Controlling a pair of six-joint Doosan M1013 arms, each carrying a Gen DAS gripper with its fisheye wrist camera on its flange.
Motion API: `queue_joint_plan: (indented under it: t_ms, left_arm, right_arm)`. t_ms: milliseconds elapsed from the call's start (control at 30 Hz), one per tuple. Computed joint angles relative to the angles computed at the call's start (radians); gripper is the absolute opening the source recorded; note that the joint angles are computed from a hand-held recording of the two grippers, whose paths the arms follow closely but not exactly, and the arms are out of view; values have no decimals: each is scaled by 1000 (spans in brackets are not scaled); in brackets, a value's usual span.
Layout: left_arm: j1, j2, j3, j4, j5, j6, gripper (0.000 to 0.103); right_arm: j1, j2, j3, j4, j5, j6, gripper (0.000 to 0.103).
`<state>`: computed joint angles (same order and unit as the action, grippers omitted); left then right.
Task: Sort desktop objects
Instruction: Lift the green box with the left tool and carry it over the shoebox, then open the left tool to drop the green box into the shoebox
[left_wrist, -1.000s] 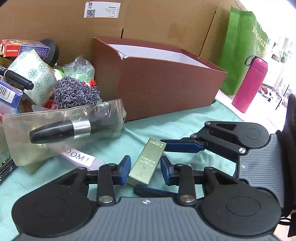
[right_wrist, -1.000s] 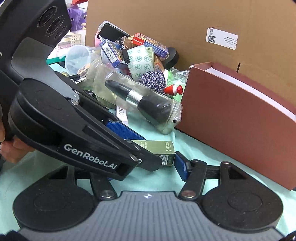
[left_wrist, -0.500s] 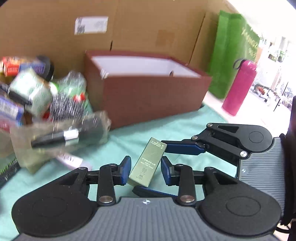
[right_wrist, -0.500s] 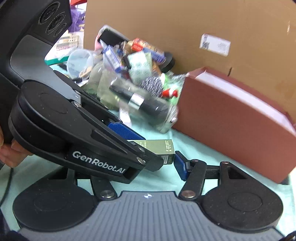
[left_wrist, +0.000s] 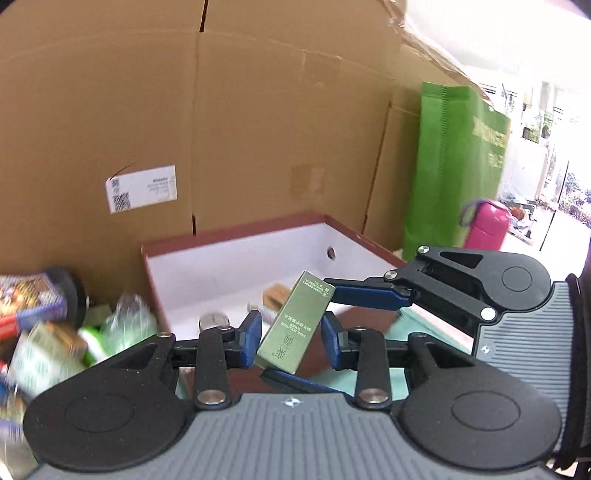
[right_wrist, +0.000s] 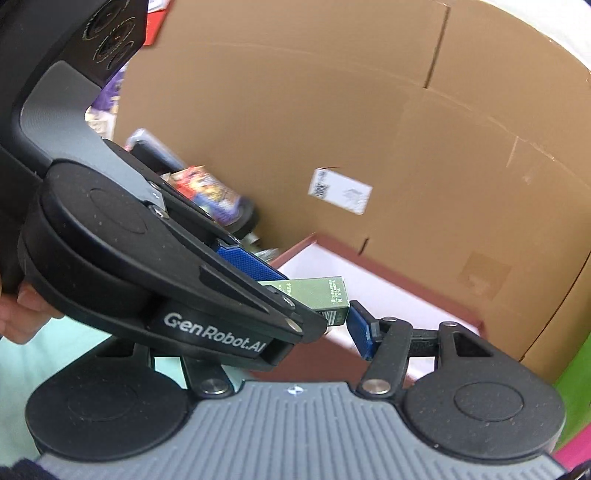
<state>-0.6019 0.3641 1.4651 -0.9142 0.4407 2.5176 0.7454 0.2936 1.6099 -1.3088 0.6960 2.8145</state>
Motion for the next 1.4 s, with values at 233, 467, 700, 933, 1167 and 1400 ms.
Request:
queue_joint_plan:
  t_ms: [233,467,700,933,1167,1400]
  left_arm:
    - [-6,119,-190,222,126,-281,37]
    - [-6,223,-339,318,250,-442,37]
    - [-7,291,-436,386,317,-548,35]
    - [-4,323,-486,415,360,-611,34]
    - [9,331,-499,372,401,-633,63]
    - [8,288,-430,327,315,-599,80]
  right_arm:
    - [-107,16,-50,228,-88,-217,60]
    - [-182,50,-104,502,-102,-491,61]
    - [-224,98,-171,697,-66,-740,61]
    - [-240,129,-219,810,-18,-887,61]
    - [-218,121,-207,702,-3,-791,83]
    - [-177,94,-174,502,33,-589,86]
